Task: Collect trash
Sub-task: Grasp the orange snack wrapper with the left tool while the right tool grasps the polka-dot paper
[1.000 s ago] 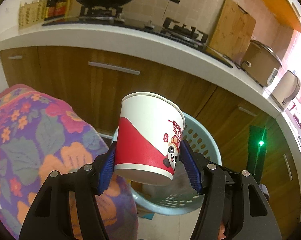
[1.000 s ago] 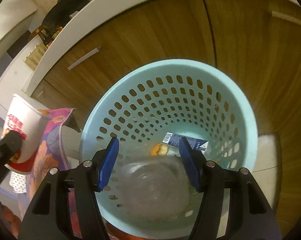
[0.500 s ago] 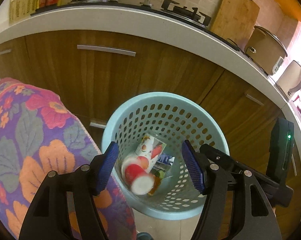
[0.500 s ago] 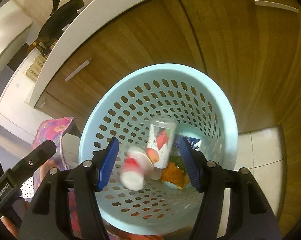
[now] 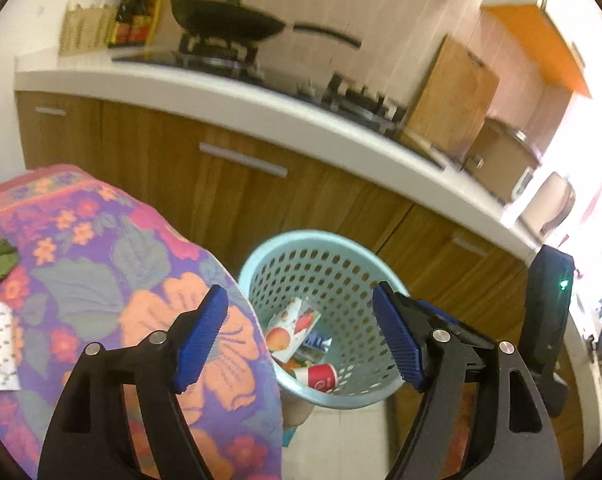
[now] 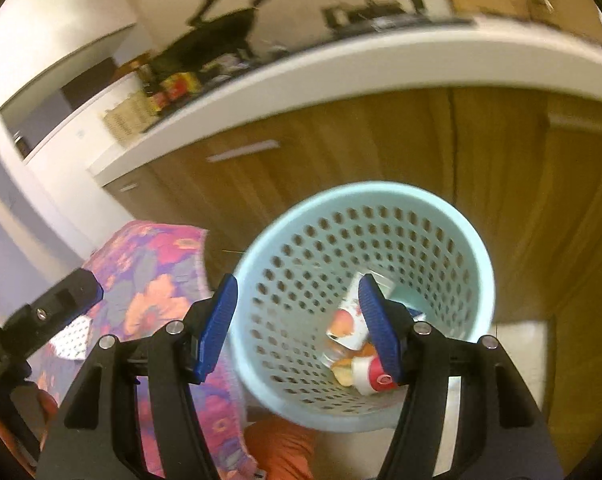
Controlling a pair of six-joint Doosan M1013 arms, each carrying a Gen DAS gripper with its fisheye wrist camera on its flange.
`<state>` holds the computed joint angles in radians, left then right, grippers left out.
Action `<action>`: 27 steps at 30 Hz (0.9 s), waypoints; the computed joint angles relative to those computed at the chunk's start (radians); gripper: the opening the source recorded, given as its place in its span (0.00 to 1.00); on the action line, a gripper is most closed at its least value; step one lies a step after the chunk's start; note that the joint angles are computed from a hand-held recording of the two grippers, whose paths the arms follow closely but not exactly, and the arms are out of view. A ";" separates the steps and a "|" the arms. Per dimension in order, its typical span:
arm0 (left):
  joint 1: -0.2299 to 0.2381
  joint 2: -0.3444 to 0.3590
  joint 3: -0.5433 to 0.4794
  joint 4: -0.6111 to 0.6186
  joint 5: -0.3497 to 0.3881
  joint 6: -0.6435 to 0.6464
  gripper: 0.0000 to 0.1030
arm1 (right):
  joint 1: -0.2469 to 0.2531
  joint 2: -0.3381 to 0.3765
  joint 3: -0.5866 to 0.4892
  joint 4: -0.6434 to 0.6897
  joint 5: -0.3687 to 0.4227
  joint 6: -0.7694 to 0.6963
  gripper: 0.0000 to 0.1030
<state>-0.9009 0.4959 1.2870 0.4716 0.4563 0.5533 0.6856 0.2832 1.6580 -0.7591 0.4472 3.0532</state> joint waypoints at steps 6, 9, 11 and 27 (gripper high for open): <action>-0.026 -0.110 0.136 0.426 0.010 -0.394 0.74 | 0.055 0.024 -0.070 -0.019 0.005 -0.087 0.57; -0.034 -0.157 0.190 0.563 0.068 -0.518 0.75 | 0.084 0.053 -0.124 0.008 0.011 -0.175 0.57; -0.034 -0.191 0.231 0.636 0.102 -0.600 0.75 | 0.103 0.078 -0.167 0.062 0.007 -0.256 0.57; 0.042 -0.359 0.450 0.690 0.401 -0.834 0.77 | 0.228 0.280 -0.493 0.313 0.130 -0.800 0.57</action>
<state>-0.8592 0.1372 1.7371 1.1615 0.8571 -0.2810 0.9134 0.5629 1.1647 -0.4465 0.5770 2.2536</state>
